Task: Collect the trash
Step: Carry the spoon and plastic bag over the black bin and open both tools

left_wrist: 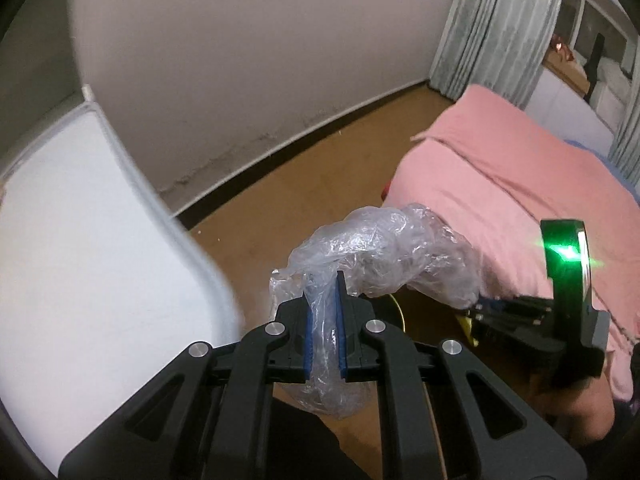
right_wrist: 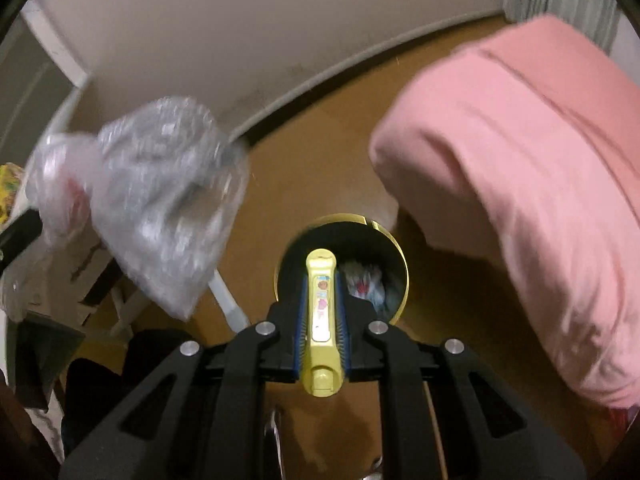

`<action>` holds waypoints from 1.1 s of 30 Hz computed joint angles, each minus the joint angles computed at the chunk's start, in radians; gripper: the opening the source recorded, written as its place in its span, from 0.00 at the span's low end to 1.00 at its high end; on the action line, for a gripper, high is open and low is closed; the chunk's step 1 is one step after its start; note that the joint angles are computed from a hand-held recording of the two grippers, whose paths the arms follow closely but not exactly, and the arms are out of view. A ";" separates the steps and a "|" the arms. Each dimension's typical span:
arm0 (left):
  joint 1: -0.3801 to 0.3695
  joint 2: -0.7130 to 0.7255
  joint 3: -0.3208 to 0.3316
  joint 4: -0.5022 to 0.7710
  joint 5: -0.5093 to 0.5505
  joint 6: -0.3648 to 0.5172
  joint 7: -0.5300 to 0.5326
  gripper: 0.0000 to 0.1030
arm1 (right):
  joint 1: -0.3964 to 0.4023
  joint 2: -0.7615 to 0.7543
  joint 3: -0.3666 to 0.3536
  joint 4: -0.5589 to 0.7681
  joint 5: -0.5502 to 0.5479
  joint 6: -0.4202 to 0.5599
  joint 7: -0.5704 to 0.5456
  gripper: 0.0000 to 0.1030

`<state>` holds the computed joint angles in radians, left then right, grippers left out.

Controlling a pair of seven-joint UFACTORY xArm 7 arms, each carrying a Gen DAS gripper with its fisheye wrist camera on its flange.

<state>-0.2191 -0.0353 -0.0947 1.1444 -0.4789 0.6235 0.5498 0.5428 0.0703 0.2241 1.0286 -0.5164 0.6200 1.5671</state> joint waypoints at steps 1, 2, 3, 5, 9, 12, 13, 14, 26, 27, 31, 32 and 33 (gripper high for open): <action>-0.007 0.018 -0.008 0.011 0.010 0.002 -0.008 0.08 | 0.000 0.013 0.001 0.001 0.009 -0.012 0.003 0.13; -0.013 0.039 -0.016 0.023 0.025 -0.002 -0.021 0.08 | -0.002 0.021 -0.001 -0.005 0.021 -0.028 -0.004 0.13; -0.016 0.059 -0.021 0.039 0.038 -0.005 -0.034 0.08 | -0.005 0.023 -0.004 -0.015 0.038 -0.045 -0.016 0.13; -0.020 0.091 -0.030 0.059 0.063 -0.007 -0.054 0.08 | -0.007 0.035 -0.008 -0.029 0.062 -0.083 -0.030 0.13; -0.027 0.158 -0.048 0.108 0.102 -0.007 -0.095 0.08 | -0.001 0.052 -0.017 -0.032 0.090 -0.118 -0.056 0.13; -0.021 0.196 -0.055 0.135 0.110 -0.001 -0.103 0.08 | 0.002 0.056 -0.030 -0.044 0.084 -0.148 -0.047 0.13; -0.020 0.205 -0.057 0.142 0.114 0.000 -0.111 0.08 | 0.004 0.057 -0.034 -0.050 0.076 -0.157 -0.038 0.14; -0.022 0.215 -0.059 0.148 0.125 -0.004 -0.123 0.08 | 0.005 0.057 -0.037 -0.054 0.072 -0.163 -0.030 0.17; -0.022 0.253 -0.081 0.149 0.152 0.027 -0.127 0.08 | -0.001 -0.054 -0.023 -0.096 -0.154 -0.064 0.262 0.72; -0.027 0.258 -0.082 0.148 0.158 0.027 -0.130 0.08 | -0.009 -0.062 -0.015 -0.102 -0.168 -0.060 0.285 0.72; -0.036 0.286 -0.089 0.158 0.169 0.042 -0.125 0.08 | -0.039 -0.093 0.011 -0.132 -0.204 -0.048 0.357 0.72; -0.040 0.294 -0.090 0.159 0.175 0.039 -0.126 0.09 | -0.045 -0.098 0.016 -0.137 -0.208 -0.048 0.367 0.72; -0.047 0.301 -0.087 0.163 0.190 0.037 -0.137 0.13 | -0.050 -0.102 0.021 -0.138 -0.213 -0.043 0.379 0.72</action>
<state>-0.2662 0.2654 -0.1819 1.3076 -0.2887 0.6604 0.4128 0.4930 -0.0314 0.2451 0.8906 -0.7297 0.5770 1.9466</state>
